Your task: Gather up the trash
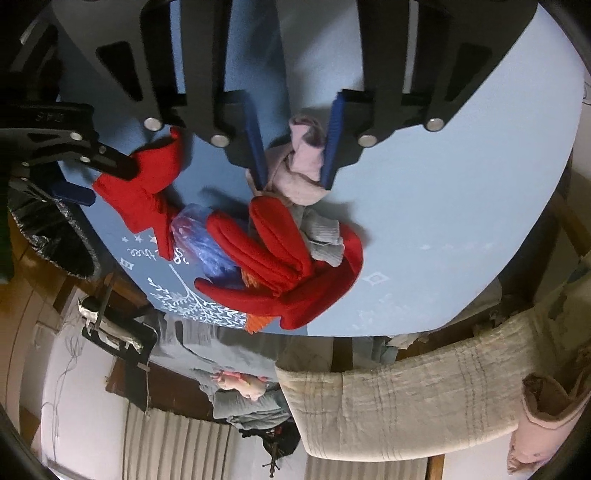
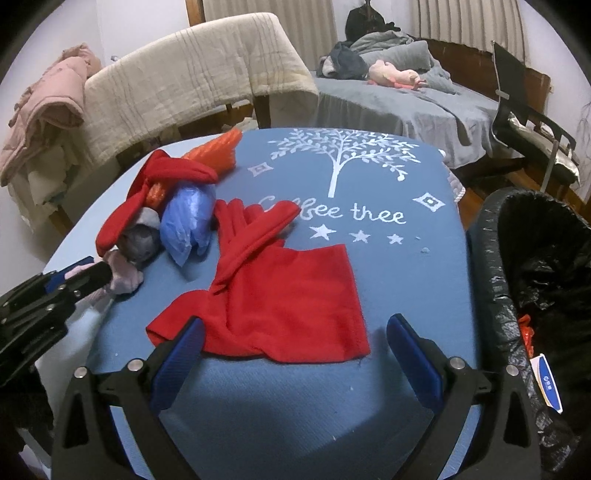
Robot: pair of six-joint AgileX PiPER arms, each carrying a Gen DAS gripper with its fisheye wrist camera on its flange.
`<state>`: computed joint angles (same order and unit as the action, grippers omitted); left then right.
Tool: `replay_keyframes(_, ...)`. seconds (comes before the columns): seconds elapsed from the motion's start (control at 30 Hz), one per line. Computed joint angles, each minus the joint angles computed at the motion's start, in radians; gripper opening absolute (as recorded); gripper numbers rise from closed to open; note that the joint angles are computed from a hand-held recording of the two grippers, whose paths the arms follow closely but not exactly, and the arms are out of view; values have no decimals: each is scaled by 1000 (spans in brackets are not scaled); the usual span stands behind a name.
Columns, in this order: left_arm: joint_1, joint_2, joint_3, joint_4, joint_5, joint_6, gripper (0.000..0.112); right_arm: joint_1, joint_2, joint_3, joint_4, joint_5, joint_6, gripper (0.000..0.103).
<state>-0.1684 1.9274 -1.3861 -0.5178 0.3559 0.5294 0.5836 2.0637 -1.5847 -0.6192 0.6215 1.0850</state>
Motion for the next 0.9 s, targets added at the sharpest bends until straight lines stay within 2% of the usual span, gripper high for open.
replay_keyframes(0.03, 2, -8, 12, -14, -6, 13, 15, -1, 7, -11, 11, 6, -12, 97)
replay_keyframes(0.17, 9, -40, 50, -68, -15, 64, 15, -6, 48, -80, 70, 39, -77, 97)
replay_keyframes(0.3, 6, -42, 55, -33, -26, 39, 16, -4, 87, -143, 105, 80, -129, 92)
replay_keyframes(0.37, 5, -40, 53, -21, -29, 25, 17, -2, 99, -167, 116, 92, -154, 80)
replay_keyframes(0.4, 5, -39, 49, -16, -28, 20, 23, -1, 101, -171, 121, 89, -165, 76)
replay_keyframes(0.47, 2, -39, 49, -10, -33, 13, 35, 0, 95, -161, 126, 68, -181, 58)
replay_keyframes(0.5, -1, -39, 48, -1, -35, 2, 41, -1, 93, -160, 130, 61, -186, 52)
replay_keyframes(0.57, -2, -32, 40, 19, -35, -19, 50, -10, 80, -138, 159, 22, -210, 31)
replay_keyframes(0.63, -2, -22, 27, 37, -28, -39, 60, -20, 68, -120, 191, -9, -232, 20)
replay_keyframes(0.7, -4, -5, 2, 56, -5, -57, 61, -31, 54, -98, 238, -41, -262, 18)
replay_keyframes(0.8, -8, 14, -22, 90, 24, -79, 60, -34, 26, -61, 233, -66, -242, 16)
replay_keyframes(0.9, -13, 27, -43, 117, 47, -97, 47, -32, -11, -24, 206, -92, -213, 16)
